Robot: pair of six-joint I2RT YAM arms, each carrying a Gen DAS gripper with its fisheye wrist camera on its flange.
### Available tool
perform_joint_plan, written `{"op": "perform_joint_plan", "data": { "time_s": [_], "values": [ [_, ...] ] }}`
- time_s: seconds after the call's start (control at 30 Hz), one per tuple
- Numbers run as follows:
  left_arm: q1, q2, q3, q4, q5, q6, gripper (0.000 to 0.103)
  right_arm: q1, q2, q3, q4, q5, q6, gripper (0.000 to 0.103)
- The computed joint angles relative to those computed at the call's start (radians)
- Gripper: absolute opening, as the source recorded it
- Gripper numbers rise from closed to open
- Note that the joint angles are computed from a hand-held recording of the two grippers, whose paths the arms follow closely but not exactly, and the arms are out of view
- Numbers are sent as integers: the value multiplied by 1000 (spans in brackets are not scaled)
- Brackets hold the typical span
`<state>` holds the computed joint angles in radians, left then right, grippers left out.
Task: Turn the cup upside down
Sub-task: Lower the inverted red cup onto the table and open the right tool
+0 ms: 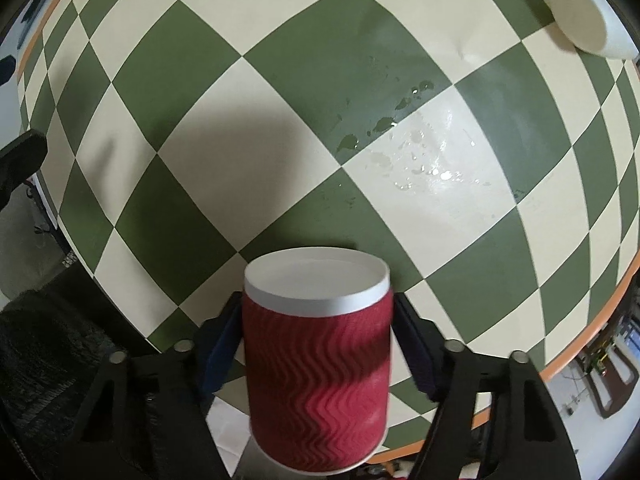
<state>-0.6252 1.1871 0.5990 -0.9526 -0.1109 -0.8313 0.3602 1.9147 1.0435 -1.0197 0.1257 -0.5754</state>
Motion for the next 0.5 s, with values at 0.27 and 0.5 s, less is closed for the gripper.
{"op": "perform_joint_plan", "data": {
  "time_s": [0.27,0.5],
  "values": [
    [-1,12,17,1,5,6,103,-92,-97,-17,17,-72,-12,72],
    [11,52,51,13,16,17,103,-222,-250,-31,65,-182,10,72]
  ]
}}
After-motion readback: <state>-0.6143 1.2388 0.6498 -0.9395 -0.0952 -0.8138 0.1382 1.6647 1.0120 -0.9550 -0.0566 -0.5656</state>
